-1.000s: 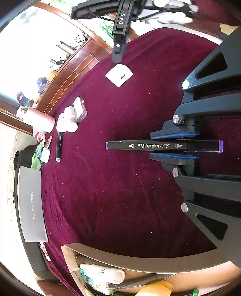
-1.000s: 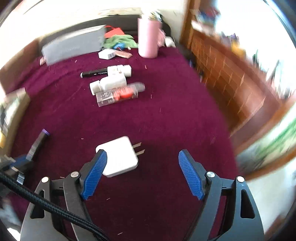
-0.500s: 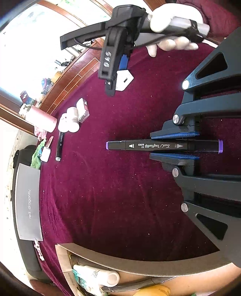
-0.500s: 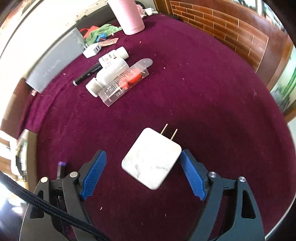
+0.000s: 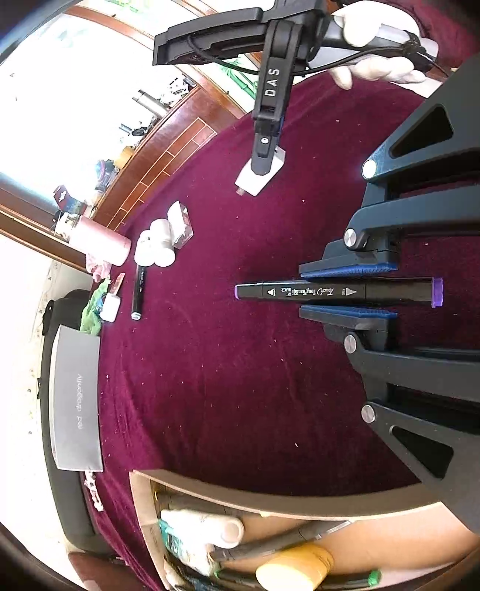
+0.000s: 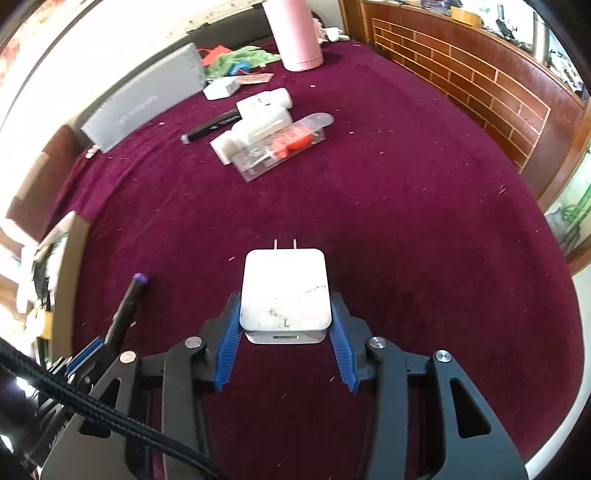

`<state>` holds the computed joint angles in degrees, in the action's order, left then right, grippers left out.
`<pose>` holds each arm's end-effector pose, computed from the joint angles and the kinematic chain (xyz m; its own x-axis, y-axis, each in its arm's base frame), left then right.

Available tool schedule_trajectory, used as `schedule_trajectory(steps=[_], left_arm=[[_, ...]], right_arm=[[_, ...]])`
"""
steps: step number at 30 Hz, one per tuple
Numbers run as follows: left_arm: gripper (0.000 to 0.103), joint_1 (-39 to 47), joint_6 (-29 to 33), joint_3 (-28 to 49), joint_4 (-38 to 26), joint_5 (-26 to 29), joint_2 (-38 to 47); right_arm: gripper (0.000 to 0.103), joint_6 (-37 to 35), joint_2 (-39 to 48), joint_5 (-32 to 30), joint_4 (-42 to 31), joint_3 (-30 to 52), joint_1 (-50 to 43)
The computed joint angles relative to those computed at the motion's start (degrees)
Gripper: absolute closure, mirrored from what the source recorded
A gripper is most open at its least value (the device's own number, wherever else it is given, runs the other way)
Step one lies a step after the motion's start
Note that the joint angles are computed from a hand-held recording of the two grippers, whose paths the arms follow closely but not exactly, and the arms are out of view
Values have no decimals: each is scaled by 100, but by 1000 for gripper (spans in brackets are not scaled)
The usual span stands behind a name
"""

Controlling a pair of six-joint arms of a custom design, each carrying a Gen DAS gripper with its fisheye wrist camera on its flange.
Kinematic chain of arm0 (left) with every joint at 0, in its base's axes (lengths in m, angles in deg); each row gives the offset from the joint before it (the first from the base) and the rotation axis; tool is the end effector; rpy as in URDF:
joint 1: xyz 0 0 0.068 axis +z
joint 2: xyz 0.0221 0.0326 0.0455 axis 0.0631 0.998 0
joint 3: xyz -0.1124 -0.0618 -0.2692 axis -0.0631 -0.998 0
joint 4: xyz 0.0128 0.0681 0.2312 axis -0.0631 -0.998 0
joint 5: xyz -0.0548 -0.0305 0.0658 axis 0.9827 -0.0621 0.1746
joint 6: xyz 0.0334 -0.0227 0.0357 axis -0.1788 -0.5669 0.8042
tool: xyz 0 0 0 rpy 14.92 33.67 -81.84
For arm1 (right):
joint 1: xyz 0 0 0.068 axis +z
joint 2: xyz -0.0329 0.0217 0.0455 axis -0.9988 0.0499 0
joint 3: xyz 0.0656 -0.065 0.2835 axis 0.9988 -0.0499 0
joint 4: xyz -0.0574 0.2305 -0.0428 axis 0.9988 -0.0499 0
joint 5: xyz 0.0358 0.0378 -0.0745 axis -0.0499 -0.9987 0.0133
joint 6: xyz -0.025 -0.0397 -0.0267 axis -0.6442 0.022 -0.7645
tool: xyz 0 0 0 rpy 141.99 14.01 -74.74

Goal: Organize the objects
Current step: 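Carry the marker and charger over the tray with both tools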

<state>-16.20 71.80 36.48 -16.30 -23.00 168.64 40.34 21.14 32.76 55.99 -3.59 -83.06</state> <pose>0.2901 -0.1125 0.1559 -0.7956 0.0326 -0.6050 0.2776 0.9072 -0.3162 0.3077 0.0267 0.1720 -0.8613 0.2308 -0.4526 0.1231 0.9591 0.2549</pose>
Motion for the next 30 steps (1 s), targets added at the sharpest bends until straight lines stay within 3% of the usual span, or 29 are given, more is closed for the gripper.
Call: schedule_trajectory(steps=[14, 24, 26, 30], left_arm=[[91, 470, 21, -751, -36, -113, -1506], [89, -330, 260, -146, -436, -839, -386], [79, -422, 297, 21, -522, -1140, -132], [76, -535, 439, 337, -844, -1264, 158]], right_arm=[[60, -13, -402, -566, 205, -278, 835], [59, -131, -404, -140, 353, -451, 1281], [59, -225, -393, 1, 392, -508, 1380], [57, -364, -109, 214, 551, -555, 1521]])
